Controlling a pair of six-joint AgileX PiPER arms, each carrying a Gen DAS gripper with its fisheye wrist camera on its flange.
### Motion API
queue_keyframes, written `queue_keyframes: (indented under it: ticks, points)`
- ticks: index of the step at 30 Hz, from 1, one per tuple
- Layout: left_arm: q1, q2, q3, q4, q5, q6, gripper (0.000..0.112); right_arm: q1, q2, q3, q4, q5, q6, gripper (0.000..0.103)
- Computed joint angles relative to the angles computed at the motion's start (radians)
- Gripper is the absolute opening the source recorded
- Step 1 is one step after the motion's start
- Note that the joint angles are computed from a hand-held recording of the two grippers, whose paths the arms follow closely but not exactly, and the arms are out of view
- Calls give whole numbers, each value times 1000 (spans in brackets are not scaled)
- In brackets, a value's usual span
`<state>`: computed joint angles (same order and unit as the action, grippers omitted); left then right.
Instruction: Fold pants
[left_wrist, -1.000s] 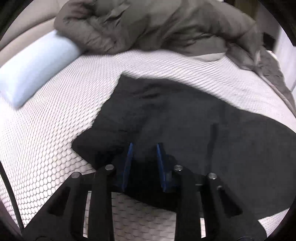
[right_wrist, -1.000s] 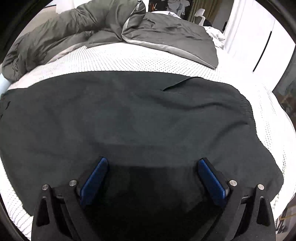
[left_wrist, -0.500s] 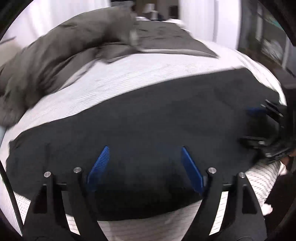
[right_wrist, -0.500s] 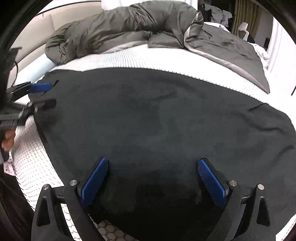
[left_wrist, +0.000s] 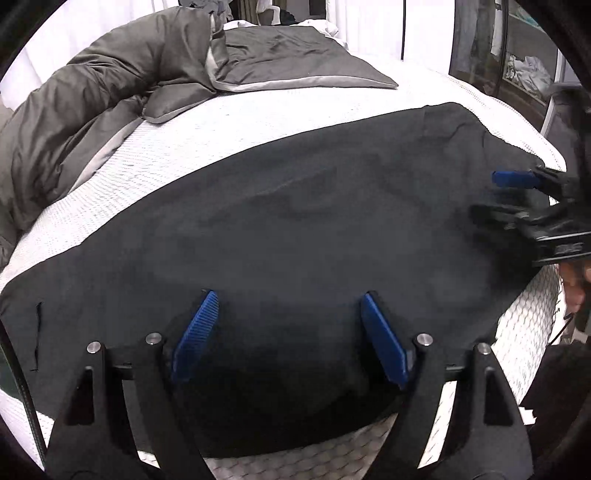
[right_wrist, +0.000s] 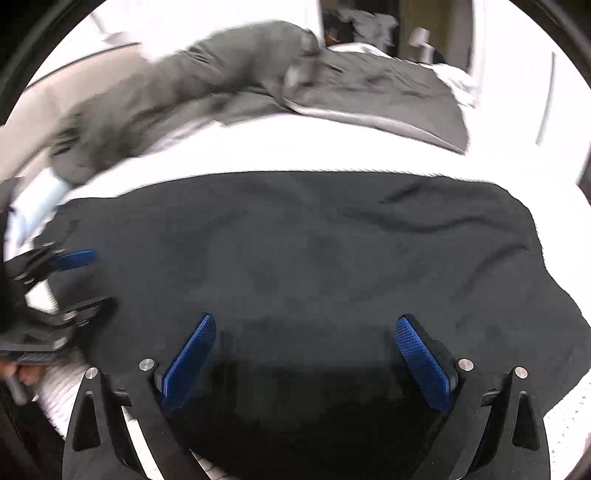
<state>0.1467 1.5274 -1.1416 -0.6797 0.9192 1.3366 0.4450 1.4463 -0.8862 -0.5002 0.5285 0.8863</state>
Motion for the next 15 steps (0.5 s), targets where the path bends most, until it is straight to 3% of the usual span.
queue_keyframes:
  ticks: [3,10,15]
  points:
    - [-70,11,4,34,-45,-74,78,29,76,-8,-27,58,-19,99]
    - [-184,74,-76,89,-114,-250,78,21,-56,77,144,61,-272,100]
    - [-242,266,-310,232,-62,-527,87,-20,-94,59,260,45,-369,101]
